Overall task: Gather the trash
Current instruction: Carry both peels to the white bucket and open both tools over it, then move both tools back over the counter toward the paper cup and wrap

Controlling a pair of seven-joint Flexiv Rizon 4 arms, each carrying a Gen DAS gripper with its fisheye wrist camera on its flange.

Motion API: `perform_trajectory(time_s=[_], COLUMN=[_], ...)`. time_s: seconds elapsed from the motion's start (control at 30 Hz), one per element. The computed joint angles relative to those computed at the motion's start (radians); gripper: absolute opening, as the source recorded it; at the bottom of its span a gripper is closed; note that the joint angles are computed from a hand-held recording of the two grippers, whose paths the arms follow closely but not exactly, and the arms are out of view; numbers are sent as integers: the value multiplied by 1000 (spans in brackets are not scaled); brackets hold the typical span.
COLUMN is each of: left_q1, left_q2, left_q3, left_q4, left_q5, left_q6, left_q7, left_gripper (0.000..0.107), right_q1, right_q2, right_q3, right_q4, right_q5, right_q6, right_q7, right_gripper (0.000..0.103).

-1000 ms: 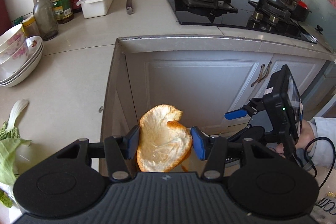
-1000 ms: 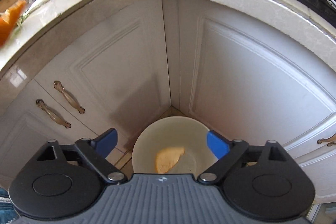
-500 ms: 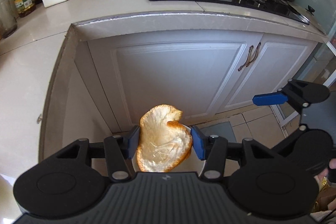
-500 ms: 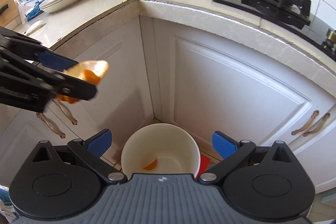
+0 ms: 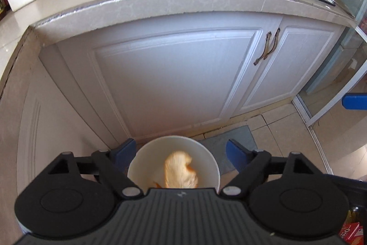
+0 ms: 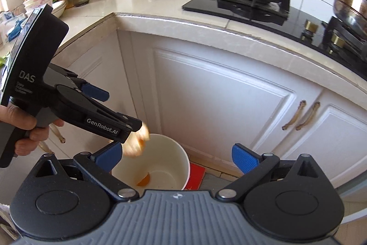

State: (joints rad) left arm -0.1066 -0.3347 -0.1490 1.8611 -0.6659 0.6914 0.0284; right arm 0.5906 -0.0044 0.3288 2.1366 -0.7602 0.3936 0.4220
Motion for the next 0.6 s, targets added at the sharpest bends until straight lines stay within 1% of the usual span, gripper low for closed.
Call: perform_trajectory(time_s=[0.07, 0.27, 0.43, 0.6], left_q1=[-3, 0, 8, 20], left_q2=[5, 32, 58, 77], left_q3=[-4, -4, 8, 25], left_q4=[0, 5, 8, 8], left_q5=[-9, -61, -101, -129], left_q6=[2, 1, -3, -6], left_q7=[0, 25, 44, 52], left_gripper=[86, 87, 90, 90], right_q1=[8, 10, 2, -9], right_q2=[3, 7, 5, -2], right_q3=[8, 7, -2, -12], right_q4=[-9, -21, -33, -46], right_q5=[7, -4, -32, -61], right_q6=[-33, -61, -57, -38], right_q7=[8, -14, -49, -88], right_gripper=[103, 103, 103, 103])
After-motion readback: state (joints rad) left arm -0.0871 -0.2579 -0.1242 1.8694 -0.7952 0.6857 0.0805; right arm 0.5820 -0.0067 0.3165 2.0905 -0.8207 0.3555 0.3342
